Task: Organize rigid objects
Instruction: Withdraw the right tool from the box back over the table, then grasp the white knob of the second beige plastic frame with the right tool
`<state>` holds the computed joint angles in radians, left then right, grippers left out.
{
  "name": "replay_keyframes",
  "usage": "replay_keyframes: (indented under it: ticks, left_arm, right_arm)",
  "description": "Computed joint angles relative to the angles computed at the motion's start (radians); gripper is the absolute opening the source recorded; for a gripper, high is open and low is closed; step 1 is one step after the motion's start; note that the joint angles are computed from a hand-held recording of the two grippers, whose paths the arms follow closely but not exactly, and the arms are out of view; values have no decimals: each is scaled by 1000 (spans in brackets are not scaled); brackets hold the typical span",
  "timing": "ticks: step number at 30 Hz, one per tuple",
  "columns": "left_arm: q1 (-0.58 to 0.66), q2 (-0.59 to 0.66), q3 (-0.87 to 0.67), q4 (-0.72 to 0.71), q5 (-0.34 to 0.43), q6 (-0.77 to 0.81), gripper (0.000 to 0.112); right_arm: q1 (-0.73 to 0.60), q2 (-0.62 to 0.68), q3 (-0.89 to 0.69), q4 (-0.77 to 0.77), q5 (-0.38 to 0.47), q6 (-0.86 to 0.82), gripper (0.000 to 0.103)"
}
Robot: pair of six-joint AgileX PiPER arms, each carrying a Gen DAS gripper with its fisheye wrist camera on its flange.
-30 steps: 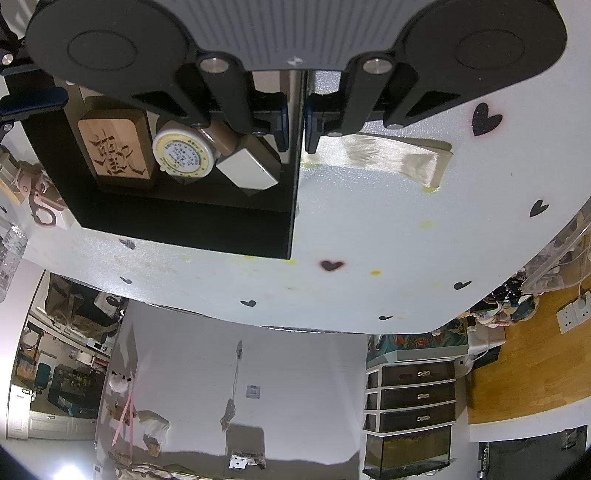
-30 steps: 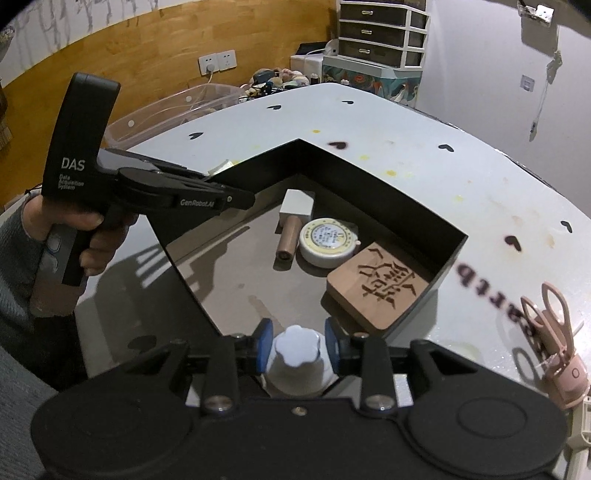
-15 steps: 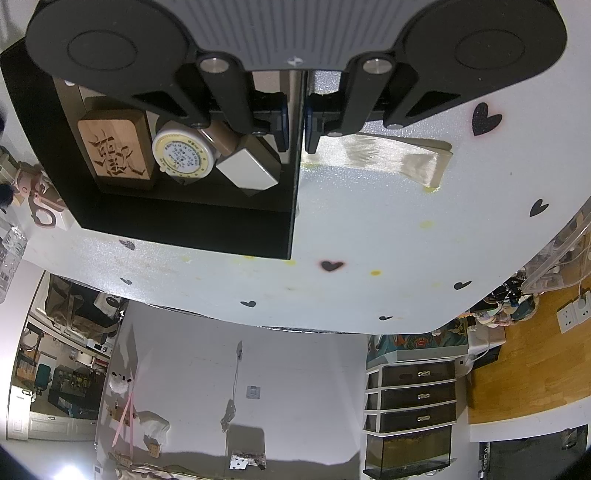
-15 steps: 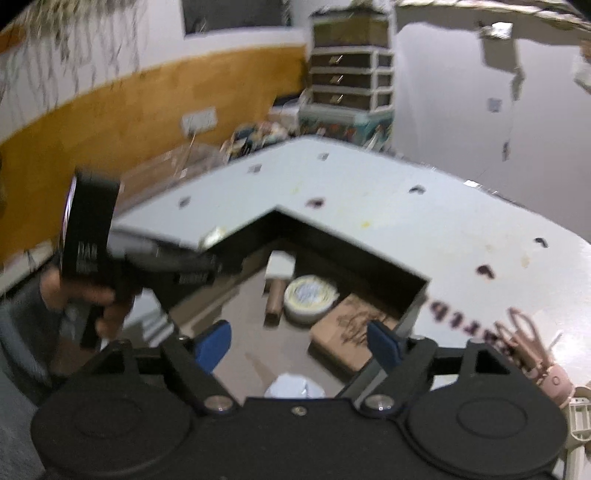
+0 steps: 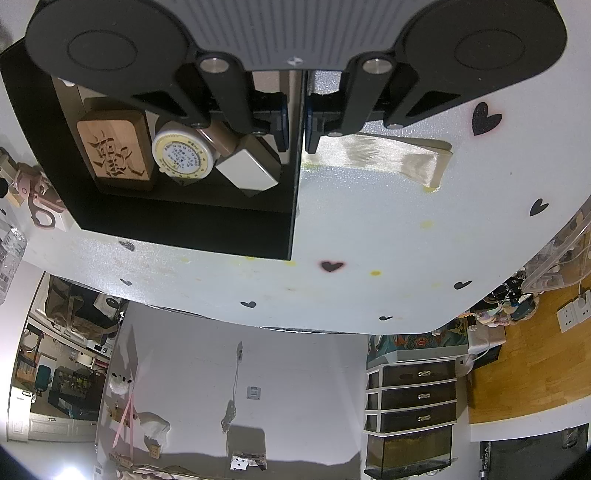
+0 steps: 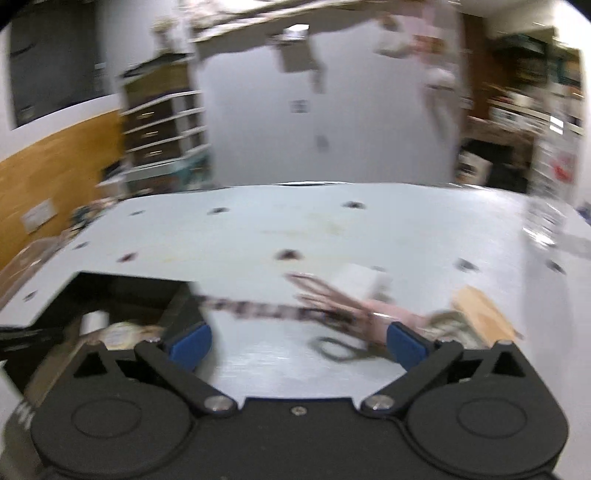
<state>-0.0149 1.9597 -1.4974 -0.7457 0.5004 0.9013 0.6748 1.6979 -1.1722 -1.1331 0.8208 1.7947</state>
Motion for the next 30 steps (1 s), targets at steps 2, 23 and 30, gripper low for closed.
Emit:
replay_keyframes:
  ticks: [2,23,30]
  left_arm:
    - [0,0,0,0,0,0,9]
    - [-5,3,5,18,-13,-10,9]
    - [-10,6,0,37,-14,-27,9]
  right_arm:
    - [-10,-4,34,-9,38,60,102]
    - [-56,-41,205,69,42,-11,20]
    - [51,-69,209,132,97,-28,20]
